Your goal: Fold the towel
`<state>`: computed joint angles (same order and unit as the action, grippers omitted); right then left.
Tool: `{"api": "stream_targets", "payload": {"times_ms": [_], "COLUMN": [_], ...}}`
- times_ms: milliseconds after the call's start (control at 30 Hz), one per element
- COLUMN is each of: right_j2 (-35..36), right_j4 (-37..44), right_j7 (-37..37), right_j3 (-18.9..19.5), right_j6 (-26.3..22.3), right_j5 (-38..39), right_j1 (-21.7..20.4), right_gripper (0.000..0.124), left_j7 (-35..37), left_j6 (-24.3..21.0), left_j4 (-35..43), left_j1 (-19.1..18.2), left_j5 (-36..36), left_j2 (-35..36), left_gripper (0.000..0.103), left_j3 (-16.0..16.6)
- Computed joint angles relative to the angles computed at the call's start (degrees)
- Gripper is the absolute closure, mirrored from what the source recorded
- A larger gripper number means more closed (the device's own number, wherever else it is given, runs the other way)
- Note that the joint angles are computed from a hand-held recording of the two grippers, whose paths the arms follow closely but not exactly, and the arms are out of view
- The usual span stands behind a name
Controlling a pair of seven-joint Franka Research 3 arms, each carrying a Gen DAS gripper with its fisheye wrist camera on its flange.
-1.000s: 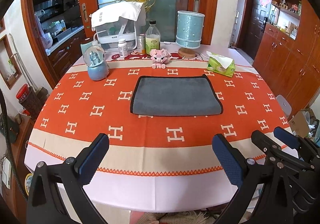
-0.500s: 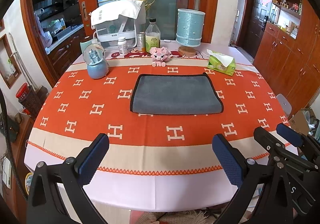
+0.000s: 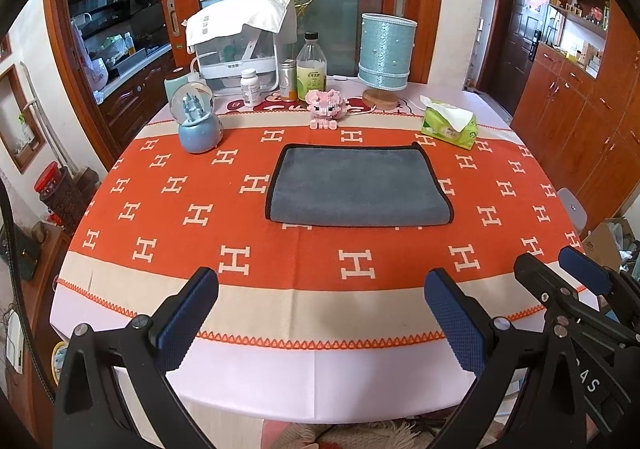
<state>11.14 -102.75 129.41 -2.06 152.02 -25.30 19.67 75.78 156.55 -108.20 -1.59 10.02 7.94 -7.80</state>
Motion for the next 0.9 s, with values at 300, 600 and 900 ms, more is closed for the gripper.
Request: {"api": "stream_targets", "payload": {"times_ms": [300, 600, 900], "right_j2": [0.1, 0.1, 0.2], "right_j4": [0.1, 0.1, 0.2], "right_j7": [0.6, 0.8, 0.6], "right_j3": [-0.1, -0.1, 0.0], "right_j6": [0.3, 0.3, 0.3], "right_j5": [-0.7, -0.8, -0.7], "right_j1": [0.3, 0.3, 0.4], "right_gripper": [0.066, 0.066, 0.066], "left_j7": [-0.3, -0.3, -0.7], "left_j6": [-1.3, -1.6, -2.0], "left_j4": [0.3, 0.2, 0.4], "left_j1": [0.0, 0.0, 0.0], "left_j5": [0.5, 0.3, 0.6], "left_j2": [0.2, 0.3, 0.4], "left_gripper": [0.001, 0.001, 0.001], "left_j3": [0.1, 0.0, 0.1]}}
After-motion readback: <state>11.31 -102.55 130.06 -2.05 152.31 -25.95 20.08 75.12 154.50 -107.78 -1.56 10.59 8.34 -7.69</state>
